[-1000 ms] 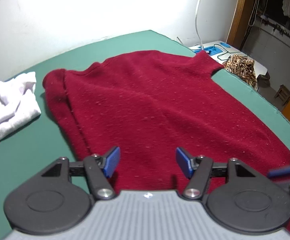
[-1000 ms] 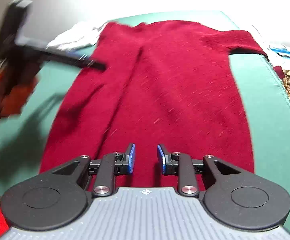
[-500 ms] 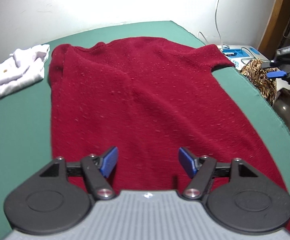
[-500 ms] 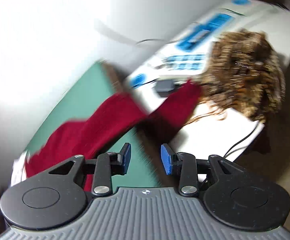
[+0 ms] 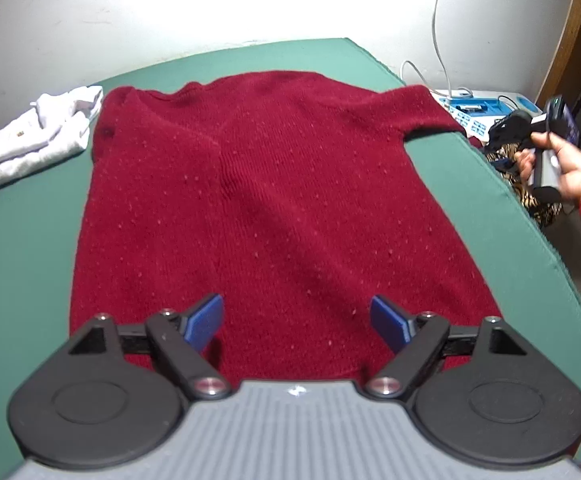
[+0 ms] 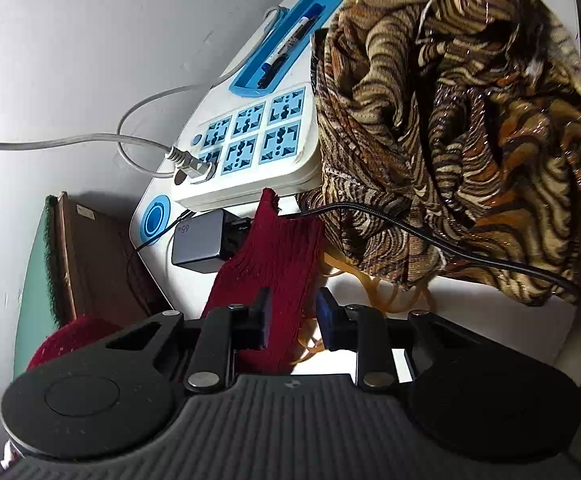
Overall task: Fold clothes
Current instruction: 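Reach the right gripper to the sweater sleeve cuff and grasp it, then lift the sleeve with the right gripper, lay it across the body, release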
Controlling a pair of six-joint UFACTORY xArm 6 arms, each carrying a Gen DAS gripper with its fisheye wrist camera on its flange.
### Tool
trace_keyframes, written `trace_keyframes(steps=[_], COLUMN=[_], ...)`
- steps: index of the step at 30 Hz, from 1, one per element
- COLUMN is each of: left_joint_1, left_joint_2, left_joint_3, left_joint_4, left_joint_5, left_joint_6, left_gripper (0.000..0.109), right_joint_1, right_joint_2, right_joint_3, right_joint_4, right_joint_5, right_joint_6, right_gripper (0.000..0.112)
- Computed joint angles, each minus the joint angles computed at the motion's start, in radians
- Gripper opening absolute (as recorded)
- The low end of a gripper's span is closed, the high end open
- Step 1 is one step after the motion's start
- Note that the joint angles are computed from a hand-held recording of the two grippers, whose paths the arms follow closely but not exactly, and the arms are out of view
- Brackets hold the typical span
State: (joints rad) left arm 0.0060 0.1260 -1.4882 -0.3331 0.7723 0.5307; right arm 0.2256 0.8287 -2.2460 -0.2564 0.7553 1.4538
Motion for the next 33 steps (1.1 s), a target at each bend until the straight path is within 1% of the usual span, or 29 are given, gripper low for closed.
trace_keyframes(steps=[4, 5, 6, 7, 9, 12, 14, 15, 16, 19, 21, 23, 25, 27, 29, 30, 32, 33], left_joint_1=[-0.012, -0.016, -0.018, -0.020, -0.025, -0.035, -0.040, -0.042, -0.044, -0.049, -0.052, -0.052, -0.051, -0.047, -0.043, -0.041, -0.038, -0.039], left_joint_2=[0.028, 0.037, 0.049, 0.062, 0.088, 0.131, 0.166, 0.183, 0.198, 0.215, 0.217, 0.213, 0.206, 0.205, 0.208, 0.209, 0.210, 0.211], left_joint_3=[-0.044, -0.057, -0.073, -0.090, -0.124, -0.179, -0.224, -0.248, -0.268, -0.288, -0.289, -0.281, -0.268, -0.267, -0.271, -0.270, -0.270, -0.269], left_joint_4=[0.037, 0.044, 0.046, 0.047, 0.047, 0.043, 0.033, 0.028, 0.023, -0.001, -0.011, -0.006, 0.006, 0.012, 0.015, 0.015, 0.015, 0.016], left_joint_5=[0.013, 0.017, 0.023, 0.030, 0.041, 0.056, 0.072, 0.083, 0.091, 0.099, 0.102, 0.105, 0.105, 0.113, 0.120, 0.120, 0.118, 0.115], left_joint_6=[-0.022, -0.027, -0.030, -0.031, -0.033, -0.028, -0.023, -0.020, -0.016, 0.004, 0.017, 0.023, 0.021, 0.010, -0.004, -0.009, -0.019, -0.024], left_gripper=[0.084, 0.085, 0.086, 0.087, 0.087, 0.087, 0.087, 0.087, 0.087, 0.089, 0.091, 0.092, 0.092, 0.092, 0.092, 0.092, 0.092, 0.092], right_joint_1=[0.006, 0.007, 0.008, 0.011, 0.016, 0.012, 0.006, 0.002, -0.001, -0.013, -0.014, -0.016, -0.014, -0.014, -0.008, -0.007, -0.006, -0.004], right_joint_2=[0.108, 0.147, 0.167, 0.160, 0.128, 0.022, -0.027, -0.030, -0.028, -0.047, -0.038, -0.030, -0.003, 0.041, 0.096, 0.118, 0.139, 0.140], right_joint_3=[-0.163, -0.229, -0.264, -0.258, -0.214, -0.052, 0.017, 0.012, 0.005, 0.057, 0.072, 0.091, 0.061, 0.000, -0.095, -0.131, -0.162, -0.168], right_joint_4=[-0.068, -0.062, -0.064, -0.085, -0.127, -0.186, -0.218, -0.197, -0.167, -0.081, -0.054, -0.045, -0.092, -0.092, -0.096, -0.095, -0.083, -0.091], right_joint_5=[0.060, 0.092, 0.112, 0.110, 0.087, -0.032, -0.098, -0.090, -0.073, -0.090, -0.088, -0.110, -0.091, -0.067, 0.007, 0.030, 0.037, 0.039], right_joint_6=[-0.012, -0.037, -0.054, -0.055, -0.053, -0.030, -0.028, -0.058, -0.081, -0.133, -0.132, -0.093, -0.034, -0.027, -0.010, -0.004, -0.028, -0.041], right_gripper=[0.025, 0.013, 0.004, 0.001, 0.001, 0.001, 0.001, 0.001, 0.005, 0.012, 0.015, 0.018, 0.020, 0.025, 0.027, 0.027, 0.005, 0.005])
